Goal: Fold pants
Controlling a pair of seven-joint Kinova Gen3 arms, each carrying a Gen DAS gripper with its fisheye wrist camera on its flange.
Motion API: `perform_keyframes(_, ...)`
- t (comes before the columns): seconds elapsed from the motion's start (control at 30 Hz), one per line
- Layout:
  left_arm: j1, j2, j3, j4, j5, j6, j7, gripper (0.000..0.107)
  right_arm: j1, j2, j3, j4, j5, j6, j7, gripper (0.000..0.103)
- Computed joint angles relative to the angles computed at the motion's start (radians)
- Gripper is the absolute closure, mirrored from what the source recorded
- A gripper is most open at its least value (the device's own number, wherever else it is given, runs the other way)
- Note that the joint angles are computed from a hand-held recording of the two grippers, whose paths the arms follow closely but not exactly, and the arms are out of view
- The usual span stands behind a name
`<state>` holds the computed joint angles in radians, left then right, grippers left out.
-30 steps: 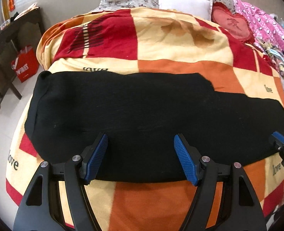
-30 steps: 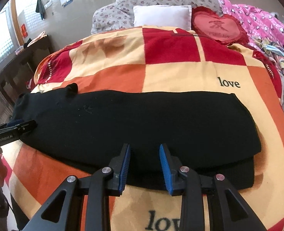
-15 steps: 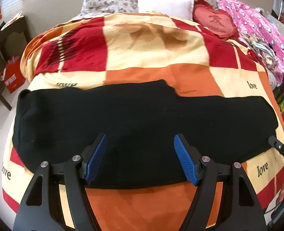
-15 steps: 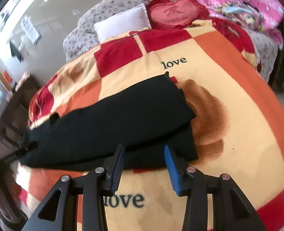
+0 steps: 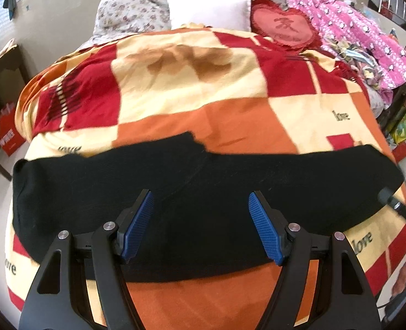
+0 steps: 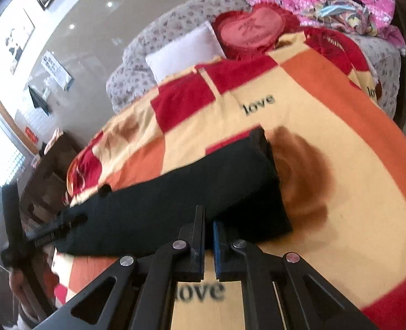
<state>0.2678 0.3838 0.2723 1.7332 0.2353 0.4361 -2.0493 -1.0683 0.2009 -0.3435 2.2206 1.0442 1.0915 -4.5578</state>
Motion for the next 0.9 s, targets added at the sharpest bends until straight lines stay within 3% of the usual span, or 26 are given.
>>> perform_keyframes(0.1,0.027,0.009,0.005,-0.020,-0.012,0.016,0.003,0.036,0.034,-0.002,-0.002,0.025,0.010,-0.064,-0.010,0.095)
perform_keyframes(0.13,0.031,0.010,0.014,-0.023,-0.011,0.017,-0.005,0.036,0.017,-0.004,0.005,0.027,0.001,-0.055,-0.005,0.092)
perform_keyframes(0.2,0.036,0.017,0.037,-0.038,-0.004,0.032,-0.032,0.036,0.007,-0.003,-0.012,-0.002,-0.066,0.011,0.042,0.070)
perform_keyframes(0.3,0.047,0.047,0.072,-0.085,0.020,0.089,-0.075,0.036,-0.042,-0.021,-0.021,-0.018,-0.157,0.088,0.023,0.068)
perform_keyframes(0.37,0.067,0.076,0.087,-0.132,0.032,0.138,-0.108,0.036,-0.056,-0.026,-0.035,-0.009,-0.183,0.098,-0.024,0.061)
perform_keyframes(0.63,0.240,0.261,0.052,-0.430,0.016,0.387,-0.078,0.036,-0.086,-0.005,-0.037,0.058,-0.077,0.061,-0.138,0.057)
perform_keyframes(0.9,0.390,0.364,0.009,-0.607,-0.065,0.506,-0.064,0.036,-0.089,0.016,-0.033,0.095,0.003,0.064,-0.200,0.055)
